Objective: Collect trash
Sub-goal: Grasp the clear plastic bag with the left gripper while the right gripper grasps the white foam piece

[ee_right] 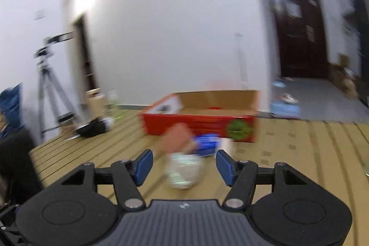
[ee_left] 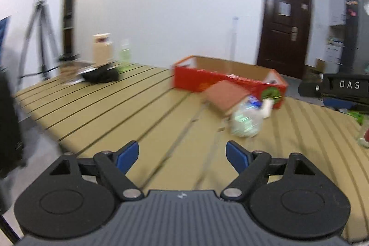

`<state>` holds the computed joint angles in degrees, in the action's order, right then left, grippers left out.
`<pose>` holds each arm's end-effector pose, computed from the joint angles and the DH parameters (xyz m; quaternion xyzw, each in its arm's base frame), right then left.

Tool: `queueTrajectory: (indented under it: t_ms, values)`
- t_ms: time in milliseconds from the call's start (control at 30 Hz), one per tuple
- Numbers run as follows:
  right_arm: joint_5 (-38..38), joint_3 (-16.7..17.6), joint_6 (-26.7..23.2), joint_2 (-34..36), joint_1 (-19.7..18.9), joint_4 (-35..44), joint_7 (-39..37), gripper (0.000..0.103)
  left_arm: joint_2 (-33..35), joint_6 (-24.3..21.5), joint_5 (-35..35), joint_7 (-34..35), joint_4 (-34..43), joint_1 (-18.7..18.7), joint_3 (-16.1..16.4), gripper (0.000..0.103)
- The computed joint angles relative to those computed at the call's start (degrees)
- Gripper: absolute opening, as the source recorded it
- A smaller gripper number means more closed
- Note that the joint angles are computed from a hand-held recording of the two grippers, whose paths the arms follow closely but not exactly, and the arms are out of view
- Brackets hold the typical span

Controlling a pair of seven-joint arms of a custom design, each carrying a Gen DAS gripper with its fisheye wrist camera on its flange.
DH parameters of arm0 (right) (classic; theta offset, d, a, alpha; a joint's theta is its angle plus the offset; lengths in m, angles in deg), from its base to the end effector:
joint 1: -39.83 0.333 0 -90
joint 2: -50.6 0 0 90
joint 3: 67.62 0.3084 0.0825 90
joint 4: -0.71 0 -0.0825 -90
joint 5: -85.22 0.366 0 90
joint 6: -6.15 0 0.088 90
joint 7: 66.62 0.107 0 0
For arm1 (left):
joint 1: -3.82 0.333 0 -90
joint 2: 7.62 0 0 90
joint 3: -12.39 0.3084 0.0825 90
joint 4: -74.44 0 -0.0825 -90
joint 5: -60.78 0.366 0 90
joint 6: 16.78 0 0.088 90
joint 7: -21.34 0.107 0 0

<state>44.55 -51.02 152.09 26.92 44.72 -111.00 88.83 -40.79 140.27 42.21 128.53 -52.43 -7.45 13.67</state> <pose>0.4111 0.2110 0.7474 -0.4777 0.6738 -0.3718 0.4237 0.4025 -0.0548 0.7234 -0.5185 0.6667 -0.4454 0.2971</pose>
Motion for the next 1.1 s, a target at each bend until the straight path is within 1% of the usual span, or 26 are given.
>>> queueTrajectory:
  t_ms: [67, 100, 133, 167, 233, 300, 333, 367, 400, 433, 467, 500, 533, 567, 633, 667, 700, 767, 867, 967, 1033, 1100]
  values:
    - [2.2, -3.2, 1.7, 0.3, -0.1, -0.2, -2.1, 0.062, 5.7, -1.0, 0.0, -1.2, 5.7, -0.9, -1.5, 0.084]
    - [3.6, -4.3, 1.8, 1.3, -0.2, 0.7, -3.6, 0.063, 8.8, -2.3, -0.4, -1.7, 9.2, -1.5, -2.1, 0.084]
    - [6.0, -6.0, 1.6, 3.0, 0.4, 2.1, -6.6, 0.063, 12.1, -3.2, -0.7, -2.2, 12.4, -1.8, -2.8, 0.084]
    - [8.2, -7.2, 0.8, 4.6, 0.9, 3.4, -9.5, 0.063, 15.6, -4.2, 0.3, -3.8, 16.0, -1.1, -4.4, 0.084]
    - [14.0, -10.1, 0.0, 10.4, 2.2, 8.7, -16.4, 0.063, 20.7, -5.2, 3.4, -7.0, 20.3, 0.5, -7.4, 0.084]
    - [21.8, -12.9, 0.8, 15.5, 3.7, 12.8, -23.5, 0.062, 25.3, -5.5, 6.3, -9.7, 23.8, 1.3, -9.4, 0.084]
    - [24.5, -13.7, 0.2, 18.6, 3.8, 15.6, -25.9, 0.060, 26.6, -5.6, 7.6, -11.2, 24.5, 1.7, -10.0, 0.084]
    - [24.6, -13.5, -1.7, 21.0, 4.2, 17.9, -25.8, 0.059, 28.2, -5.9, 9.7, -13.6, 25.6, 2.3, -10.5, 0.083]
    - [25.1, -13.9, -2.7, 23.9, 4.2, 20.5, -26.1, 0.057, 29.8, -6.1, 12.0, -16.6, 26.7, 2.7, -11.0, 0.081]
    - [24.9, -14.2, -3.3, 25.1, 4.6, 21.5, -24.9, 0.055, 30.8, -6.5, 13.2, -18.7, 27.4, 2.9, -11.2, 0.075]
    - [25.9, -14.6, -3.9, 26.7, 4.8, 22.7, -24.7, 0.053, 31.7, -7.7, 11.7, -18.6, 28.4, 3.1, -10.9, 0.066]
    - [27.5, -15.1, -3.9, 28.2, 4.8, 23.7, -24.9, 0.050, 31.7, -5.7, 11.3, -18.1, 27.6, 3.2, -10.9, 0.055]
    - [28.5, -15.5, -3.4, 29.0, 4.8, 23.9, -25.0, 0.040, 31.9, -6.3, 10.2, -16.9, 28.0, 3.3, -10.8, 0.043]
    - [29.5, -15.8, -2.5, 29.5, 4.8, 23.7, -25.3, 0.029, 31.6, -6.9, 7.9, -14.8, 28.0, 3.5, -10.6, 0.039]
    - [31.3, -16.2, 0.5, 29.2, 4.9, 22.2, -25.8, 0.022, 31.9, -9.1, 2.4, -11.1, 29.3, 3.8, -10.2, 0.036]
    - [31.1, -16.4, 0.7, 29.2, 5.1, 22.2, -25.3, 0.019, 32.0, -9.9, 1.2, -10.7, 29.9, 3.9, -10.1, 0.034]
    - [30.4, -16.5, 0.3, 29.3, 5.3, 22.5, -25.1, 0.018, 32.1, -10.5, 0.1, -10.5, 30.2, 4.1, -10.1, 0.034]
    - [28.1, -16.7, -0.7, 28.7, 5.9, 22.3, -24.7, 0.016, 32.0, -10.7, 0.4, -10.5, 30.2, 4.4, -10.2, 0.033]
    - [26.6, -16.5, -1.7, 27.0, 6.2, 21.9, -24.9, 0.016, 30.6, -11.4, -0.6, -9.7, 29.7, 4.6, -10.0, 0.033]
    - [22.0, -16.0, -2.5, 22.2, 6.4, 18.3, -24.0, 0.016, 25.5, -10.6, -3.8, -6.4, 25.7, 4.6, -8.9, 0.033]
    - [20.7, -15.2, -3.0, 18.5, 5.9, 15.5, -23.5, 0.016, 21.5, -10.9, -6.7, -3.1, 22.7, 4.2, -7.2, 0.033]
    - [20.0, -13.9, -3.9, 15.1, 5.6, 13.3, -23.0, 0.016, 17.5, -11.7, -8.1, -1.0, 19.9, 4.1, -5.4, 0.033]
